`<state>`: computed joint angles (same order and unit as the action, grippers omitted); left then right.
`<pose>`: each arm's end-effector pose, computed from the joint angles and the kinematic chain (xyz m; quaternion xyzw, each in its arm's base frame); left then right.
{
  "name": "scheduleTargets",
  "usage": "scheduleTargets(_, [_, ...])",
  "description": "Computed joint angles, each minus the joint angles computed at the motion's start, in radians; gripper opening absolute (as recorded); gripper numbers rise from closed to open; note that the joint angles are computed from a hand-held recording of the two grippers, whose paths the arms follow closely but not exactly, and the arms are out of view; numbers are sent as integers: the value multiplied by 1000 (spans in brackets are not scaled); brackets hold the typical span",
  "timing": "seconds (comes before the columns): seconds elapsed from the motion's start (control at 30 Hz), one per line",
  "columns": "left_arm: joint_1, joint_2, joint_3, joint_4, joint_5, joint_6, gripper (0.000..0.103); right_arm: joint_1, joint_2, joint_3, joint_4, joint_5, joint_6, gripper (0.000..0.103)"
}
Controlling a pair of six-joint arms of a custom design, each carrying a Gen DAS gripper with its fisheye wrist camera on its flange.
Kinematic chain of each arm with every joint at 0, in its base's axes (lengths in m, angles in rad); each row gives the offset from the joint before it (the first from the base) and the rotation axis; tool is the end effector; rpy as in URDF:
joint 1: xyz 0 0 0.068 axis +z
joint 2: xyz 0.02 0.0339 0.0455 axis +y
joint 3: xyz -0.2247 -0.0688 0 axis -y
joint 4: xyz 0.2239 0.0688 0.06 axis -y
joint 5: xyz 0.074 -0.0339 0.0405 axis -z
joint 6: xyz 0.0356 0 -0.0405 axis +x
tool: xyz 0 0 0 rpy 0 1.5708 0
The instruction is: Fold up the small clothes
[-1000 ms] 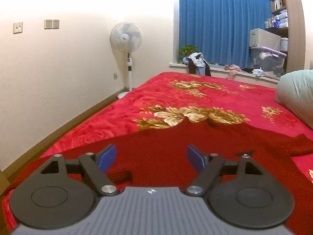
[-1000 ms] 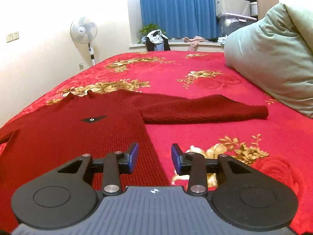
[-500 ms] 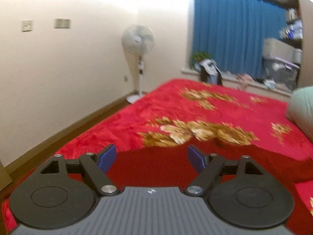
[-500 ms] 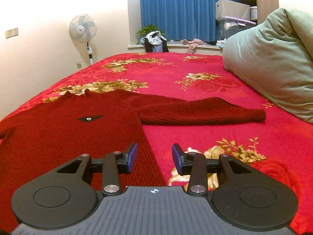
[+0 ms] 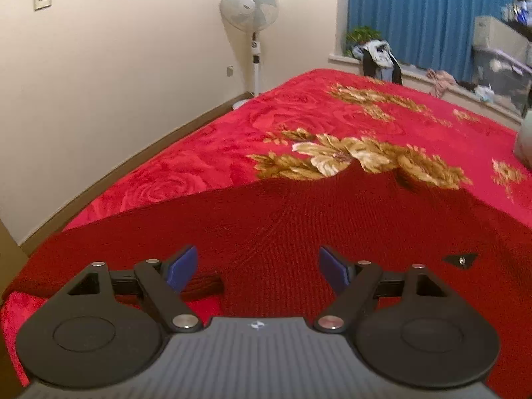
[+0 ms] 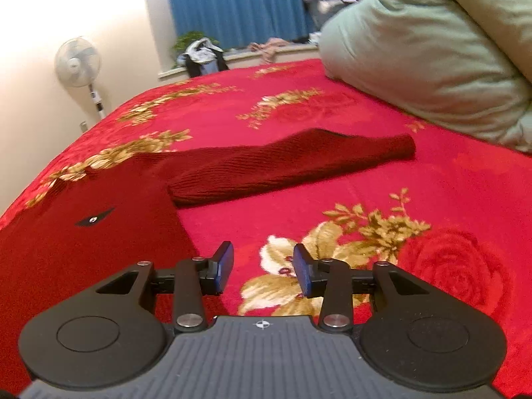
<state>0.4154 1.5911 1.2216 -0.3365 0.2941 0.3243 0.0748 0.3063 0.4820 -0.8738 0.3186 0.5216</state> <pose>0.3127 0.1267 0.2431 0.0204 0.9000 0.0258 0.4346 0.0989 -0.0038 0.2102 0.2636 0.8577 -0.0148 0.4411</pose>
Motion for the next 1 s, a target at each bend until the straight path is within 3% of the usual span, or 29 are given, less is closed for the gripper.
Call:
scheduleTargets(0.03, [-4,0,-4,-1,-4,15,84,-42,7,-5,17,-37,-16,17])
scheduleTargets(0.07, [-18,15,-3,11,-12,18,84,-91,15,-5,35,-78,-39,9])
scheduleTargets(0.27, [-22,33,8,11,10,45,84,-476,139,24,186,-406,-170,11])
scheduleTargets(0.43, [-18,59,37,-1,3,35,85,-690,559,97,439,-631,-176,11])
scheduleTargets(0.53, [-26,70,40,-12,-1,56,85,-701,771,146,584,-628,-136,14])
scheduleTargets(0.67, [-27,69,23,9,4,90,85,-728,1030,234,706,-642,-16,42])
scheduleTargets(0.73, [-25,79,28,17,-1,98,85,-739,1111,252,776,-644,55,43])
scheduleTargets(0.8, [-17,99,50,10,3,93,85,-741,1189,283,809,-651,96,42])
scheduleTargets(0.9, [-2,132,99,-15,14,73,85,-714,1240,312,832,-577,116,32])
scheduleTargets(0.97, [5,147,123,-25,18,66,85,-696,1254,328,834,-533,151,11])
scheduleTargets(1.0, [8,153,133,-31,21,62,85,-687,1228,313,848,-501,179,11])
